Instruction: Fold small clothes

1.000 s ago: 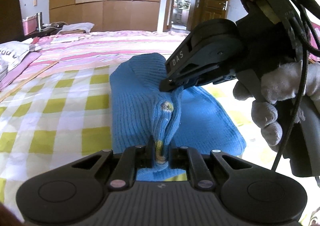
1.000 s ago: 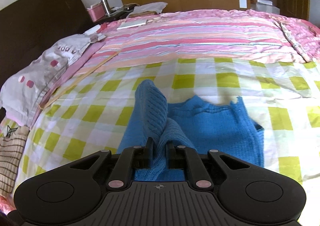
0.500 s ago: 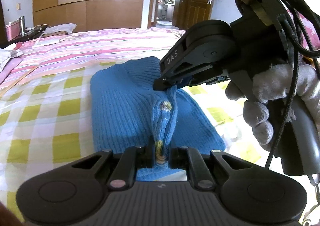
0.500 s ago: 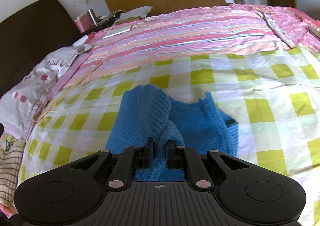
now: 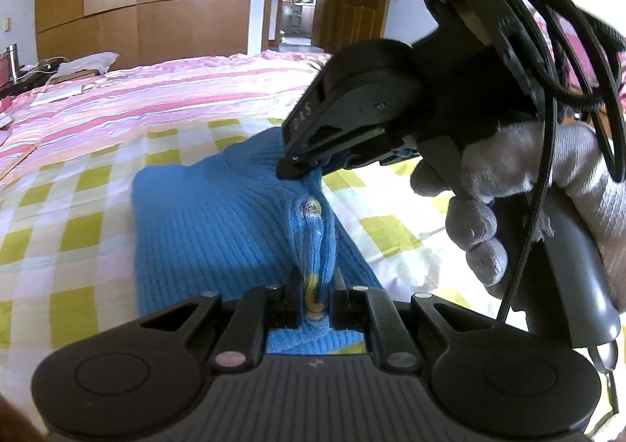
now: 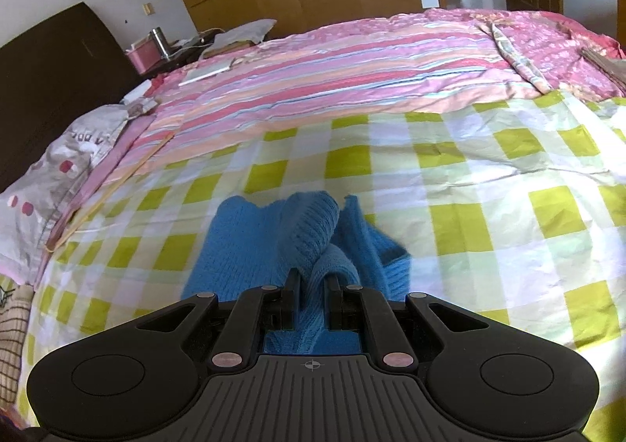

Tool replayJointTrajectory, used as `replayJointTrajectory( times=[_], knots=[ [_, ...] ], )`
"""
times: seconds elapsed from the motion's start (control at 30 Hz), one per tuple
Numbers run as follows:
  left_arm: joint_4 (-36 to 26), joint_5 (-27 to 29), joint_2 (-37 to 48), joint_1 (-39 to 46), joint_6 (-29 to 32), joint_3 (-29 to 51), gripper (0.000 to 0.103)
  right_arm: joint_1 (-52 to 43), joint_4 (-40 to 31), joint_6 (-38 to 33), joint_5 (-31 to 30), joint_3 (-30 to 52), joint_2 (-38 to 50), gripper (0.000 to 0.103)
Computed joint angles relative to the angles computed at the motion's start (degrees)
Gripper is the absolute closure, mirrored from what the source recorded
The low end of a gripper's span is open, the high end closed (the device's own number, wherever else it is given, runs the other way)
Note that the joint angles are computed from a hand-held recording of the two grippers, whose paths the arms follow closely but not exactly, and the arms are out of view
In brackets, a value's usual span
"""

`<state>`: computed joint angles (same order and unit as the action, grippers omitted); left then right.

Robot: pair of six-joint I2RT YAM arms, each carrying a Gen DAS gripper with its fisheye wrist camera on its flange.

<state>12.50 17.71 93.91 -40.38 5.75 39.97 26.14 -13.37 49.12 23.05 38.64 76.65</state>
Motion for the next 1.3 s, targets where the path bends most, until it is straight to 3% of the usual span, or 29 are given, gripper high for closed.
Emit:
replayJointTrajectory(
  times=[0.17,0.27,0.37,0.67,0.83,0.93,1.13,1.3],
  knots=[
    [0.3,-1.5,4.1,-2.1,0.2,1.3,0.085,-2.1,3.3,0.8,-2.7,-4.1,0.4,0.093],
    [1.0,-1.9,5.2,-2.3,0.6,1.0,0.085,-3.8,7.4,1.5,-5.9,-7.3,-0.5,0.086],
    [1.1,-0.8,5.1,-1.4,0.8,0.7,0.085,-6.1,12.2,2.3,-9.2,-10.1,-1.6,0.086],
    [1.8,1.1,5.2,-0.2,0.1,0.4,0.085,-10.4,21.5,5.4,-14.9,-10.4,2.8,0.079],
    [1.6,1.5,5.3,0.1,-0.1,0.7,0.085,-10.3,19.8,3.8,-13.1,-6.9,5.7,0.076],
    [1.7,1.6,4.4,0.2,-0.3,0.7,0.085,-7.9,16.8,-0.5,-7.8,-3.9,5.6,0.087],
    [3.6,0.3,3.8,-1.9,-2.0,1.0,0.085,-5.8,10.6,-7.7,-0.9,-0.6,4.2,0.09],
    [1.6,-0.2,8.0,-4.5,-2.9,4.2,0.085,-6.9,6.8,-8.7,-0.8,0.5,8.1,0.09]
  ],
)
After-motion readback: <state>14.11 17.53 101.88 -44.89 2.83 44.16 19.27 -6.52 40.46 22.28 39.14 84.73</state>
